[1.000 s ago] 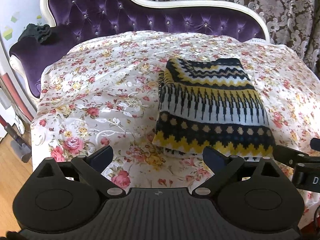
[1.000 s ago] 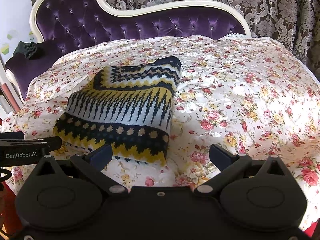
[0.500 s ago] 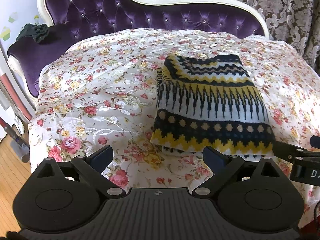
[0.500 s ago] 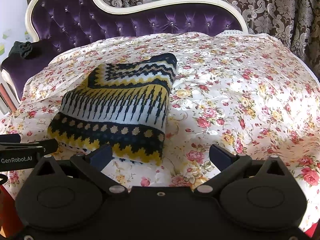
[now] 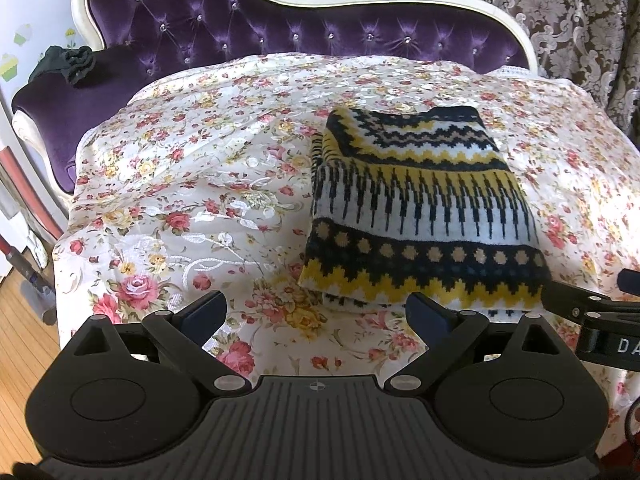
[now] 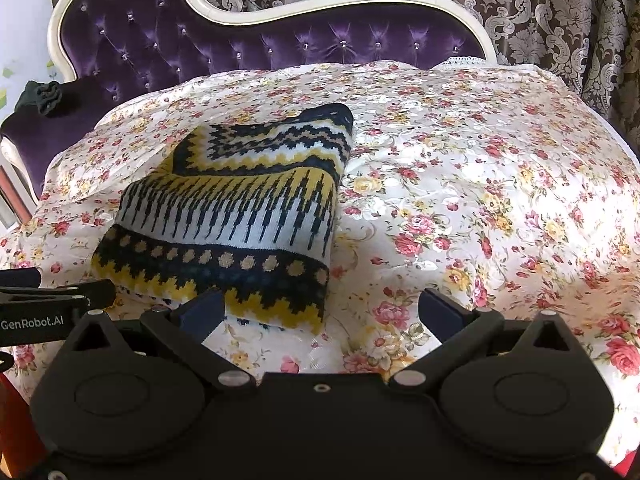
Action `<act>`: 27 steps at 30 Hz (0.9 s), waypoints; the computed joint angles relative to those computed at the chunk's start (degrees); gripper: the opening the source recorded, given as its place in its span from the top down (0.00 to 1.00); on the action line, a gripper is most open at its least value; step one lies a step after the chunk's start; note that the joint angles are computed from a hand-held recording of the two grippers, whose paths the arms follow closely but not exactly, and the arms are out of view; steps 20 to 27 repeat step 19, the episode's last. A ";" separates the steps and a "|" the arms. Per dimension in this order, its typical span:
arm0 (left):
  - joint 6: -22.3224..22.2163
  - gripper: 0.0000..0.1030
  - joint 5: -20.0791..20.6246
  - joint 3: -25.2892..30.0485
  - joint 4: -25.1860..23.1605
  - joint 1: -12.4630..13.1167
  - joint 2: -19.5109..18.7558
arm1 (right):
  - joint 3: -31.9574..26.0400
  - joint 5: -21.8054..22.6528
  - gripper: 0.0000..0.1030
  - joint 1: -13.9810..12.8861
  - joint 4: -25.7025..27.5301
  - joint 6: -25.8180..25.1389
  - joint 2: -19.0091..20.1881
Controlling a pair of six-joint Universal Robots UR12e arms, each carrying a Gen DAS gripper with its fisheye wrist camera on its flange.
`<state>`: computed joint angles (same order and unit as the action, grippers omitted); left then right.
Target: Fold small clothes
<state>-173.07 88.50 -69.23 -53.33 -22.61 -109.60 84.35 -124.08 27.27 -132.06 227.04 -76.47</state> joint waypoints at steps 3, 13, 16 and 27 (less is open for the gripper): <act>0.05 0.05 -0.02 0.15 -0.25 -0.02 -0.10 | -0.09 0.18 0.00 -0.06 0.07 -0.17 0.07; 0.05 0.05 -0.02 0.43 -0.63 -0.07 -0.25 | -0.11 0.92 0.00 -0.37 -0.03 -0.58 0.11; -0.72 0.06 -0.19 0.45 -0.65 0.02 -0.29 | -0.14 0.96 0.00 -0.38 0.06 -0.51 0.13; -0.73 0.06 -0.43 0.68 -1.01 0.12 -0.43 | 0.00 1.35 0.00 -0.50 -0.07 -0.63 0.09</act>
